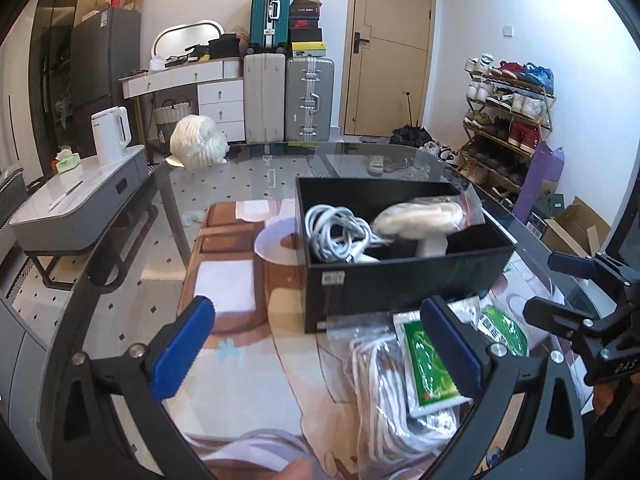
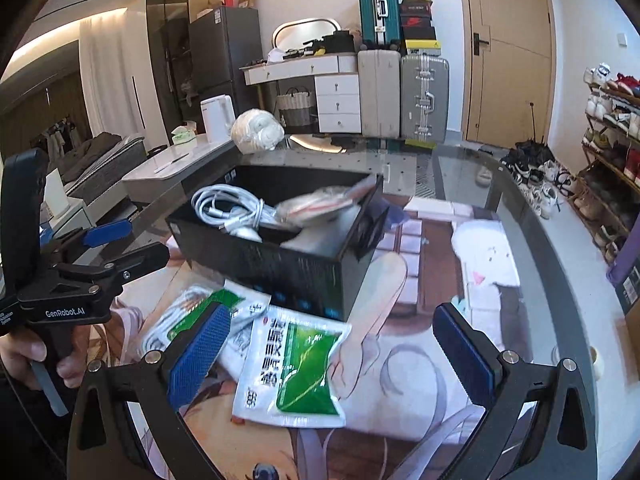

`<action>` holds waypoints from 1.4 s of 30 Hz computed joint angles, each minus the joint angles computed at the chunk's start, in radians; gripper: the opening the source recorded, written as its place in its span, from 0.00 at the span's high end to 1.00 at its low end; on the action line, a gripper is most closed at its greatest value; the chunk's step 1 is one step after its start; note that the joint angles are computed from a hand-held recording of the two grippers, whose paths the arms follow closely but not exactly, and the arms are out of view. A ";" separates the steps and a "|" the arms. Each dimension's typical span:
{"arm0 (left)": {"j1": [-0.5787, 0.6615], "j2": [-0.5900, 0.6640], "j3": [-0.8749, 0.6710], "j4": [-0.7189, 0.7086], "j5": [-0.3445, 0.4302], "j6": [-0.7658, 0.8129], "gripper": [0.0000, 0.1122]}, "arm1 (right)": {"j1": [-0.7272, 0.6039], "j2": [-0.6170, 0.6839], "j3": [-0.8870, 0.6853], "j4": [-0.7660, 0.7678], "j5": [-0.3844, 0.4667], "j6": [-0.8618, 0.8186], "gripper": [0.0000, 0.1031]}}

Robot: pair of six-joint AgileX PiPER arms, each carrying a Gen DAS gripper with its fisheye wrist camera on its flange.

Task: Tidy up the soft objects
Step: 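Grasp green medicine packet with right gripper while left gripper reaches another green packet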

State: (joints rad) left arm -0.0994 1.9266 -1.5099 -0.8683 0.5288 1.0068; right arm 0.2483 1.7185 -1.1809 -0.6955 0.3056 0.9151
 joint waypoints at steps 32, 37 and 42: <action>-0.037 0.012 -0.009 0.041 0.139 0.050 0.08 | -0.098 0.127 -0.070 0.694 0.032 -0.614 0.01; -0.041 0.017 -0.013 0.048 0.138 0.049 0.08 | -0.100 0.129 -0.074 0.690 0.028 -0.612 0.10; -0.043 0.014 -0.008 0.049 0.131 0.048 0.08 | -0.113 0.125 -0.069 0.864 0.014 -0.783 0.28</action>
State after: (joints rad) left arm -0.1428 1.9407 -1.5176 -0.8191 0.6599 1.0547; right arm 0.1349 1.8439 -1.2499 0.1682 0.3195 0.1318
